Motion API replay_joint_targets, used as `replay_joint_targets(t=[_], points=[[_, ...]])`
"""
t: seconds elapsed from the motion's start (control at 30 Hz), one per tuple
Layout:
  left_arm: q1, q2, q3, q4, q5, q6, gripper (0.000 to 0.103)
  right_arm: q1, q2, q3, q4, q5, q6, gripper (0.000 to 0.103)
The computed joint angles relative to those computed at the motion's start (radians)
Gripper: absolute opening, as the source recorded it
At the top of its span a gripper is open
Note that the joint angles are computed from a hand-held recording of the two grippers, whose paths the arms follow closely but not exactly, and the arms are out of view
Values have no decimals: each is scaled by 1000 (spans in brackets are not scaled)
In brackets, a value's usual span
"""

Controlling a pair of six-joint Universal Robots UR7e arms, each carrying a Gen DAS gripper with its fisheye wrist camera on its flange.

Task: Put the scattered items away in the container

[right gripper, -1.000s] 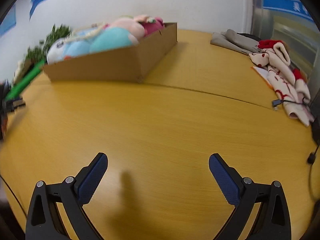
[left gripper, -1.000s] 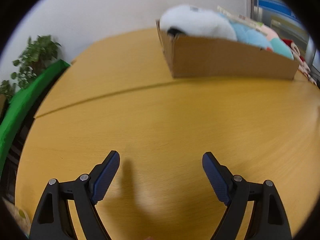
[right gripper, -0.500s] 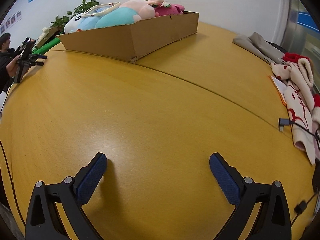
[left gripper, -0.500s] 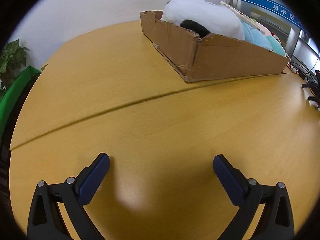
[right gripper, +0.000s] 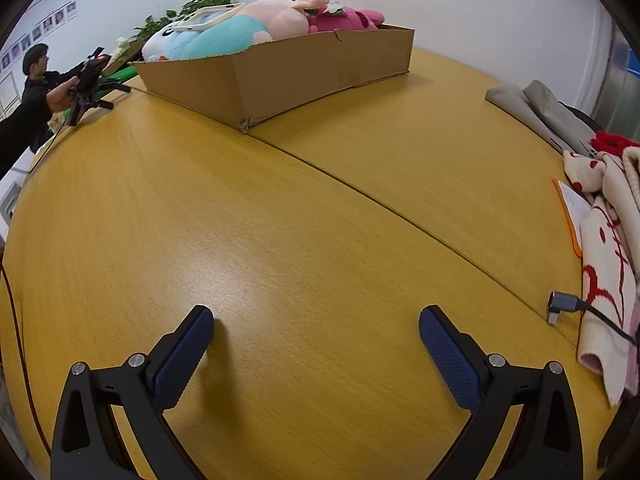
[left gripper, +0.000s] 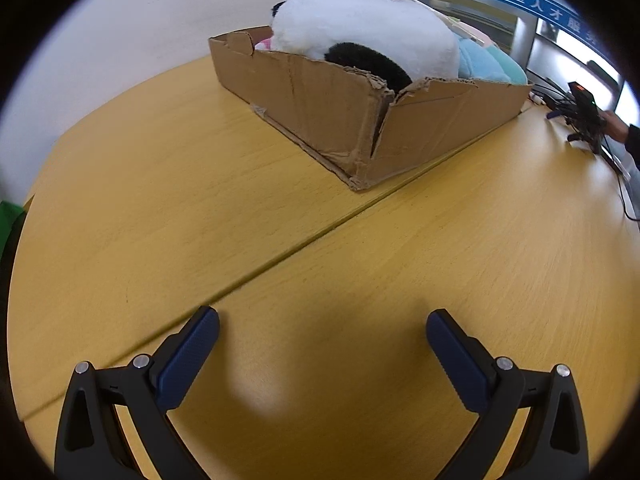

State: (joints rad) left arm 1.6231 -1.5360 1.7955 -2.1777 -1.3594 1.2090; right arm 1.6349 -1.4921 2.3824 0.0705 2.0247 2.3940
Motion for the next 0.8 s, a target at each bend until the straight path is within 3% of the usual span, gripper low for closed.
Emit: replay_joint_targets(t=[0.8], points=[[-12,8,-11,8,5,-4,103,-18,-16,-5,17,-13,-26,103]])
